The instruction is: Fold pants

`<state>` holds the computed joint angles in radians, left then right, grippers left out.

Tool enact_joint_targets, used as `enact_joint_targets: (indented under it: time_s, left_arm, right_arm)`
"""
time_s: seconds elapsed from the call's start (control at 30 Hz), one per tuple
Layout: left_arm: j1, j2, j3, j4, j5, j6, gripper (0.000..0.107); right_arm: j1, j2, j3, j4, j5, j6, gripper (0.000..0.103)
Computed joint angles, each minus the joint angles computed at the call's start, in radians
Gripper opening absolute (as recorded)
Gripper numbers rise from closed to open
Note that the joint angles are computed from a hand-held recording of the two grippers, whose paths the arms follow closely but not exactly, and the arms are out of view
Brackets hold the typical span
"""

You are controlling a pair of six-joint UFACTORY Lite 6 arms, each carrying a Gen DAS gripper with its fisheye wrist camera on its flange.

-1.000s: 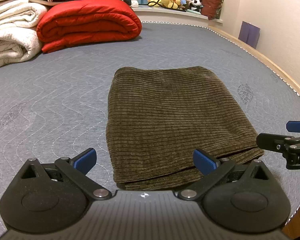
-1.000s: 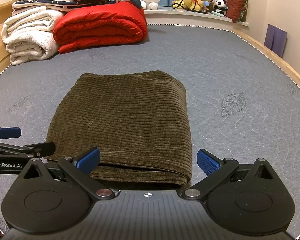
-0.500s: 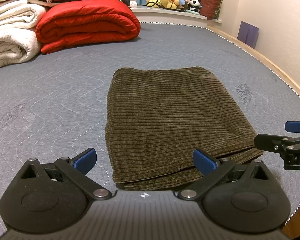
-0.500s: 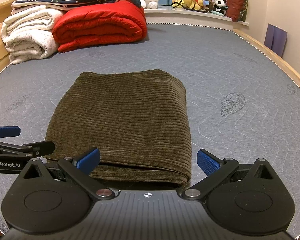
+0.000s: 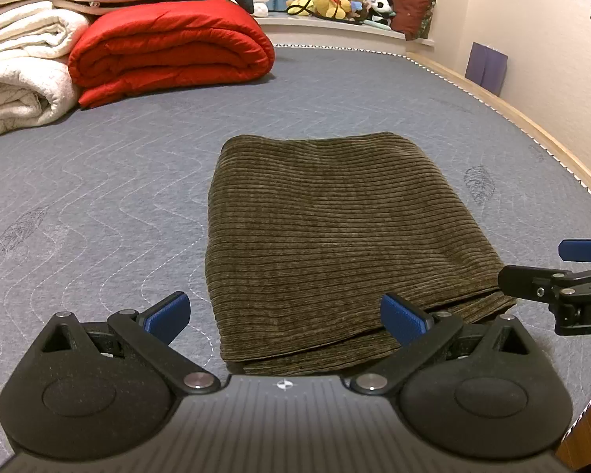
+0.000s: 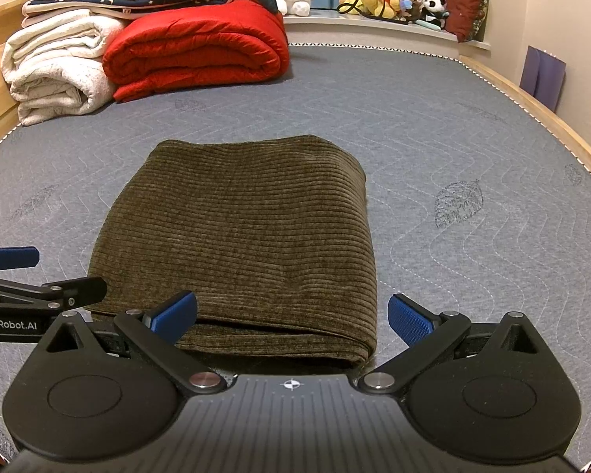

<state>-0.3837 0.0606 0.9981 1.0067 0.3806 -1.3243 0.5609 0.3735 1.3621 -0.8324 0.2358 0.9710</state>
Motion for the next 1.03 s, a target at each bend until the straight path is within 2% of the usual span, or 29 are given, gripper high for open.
enact_joint_targets:
  time_s: [1.03]
  left_arm:
    - [0.016, -0.015, -0.017, 0.02, -0.038, 0.018, 0.103]
  right_arm:
    - [-0.014, -0.009, -0.024, 0.02, -0.017, -0.035, 0.102]
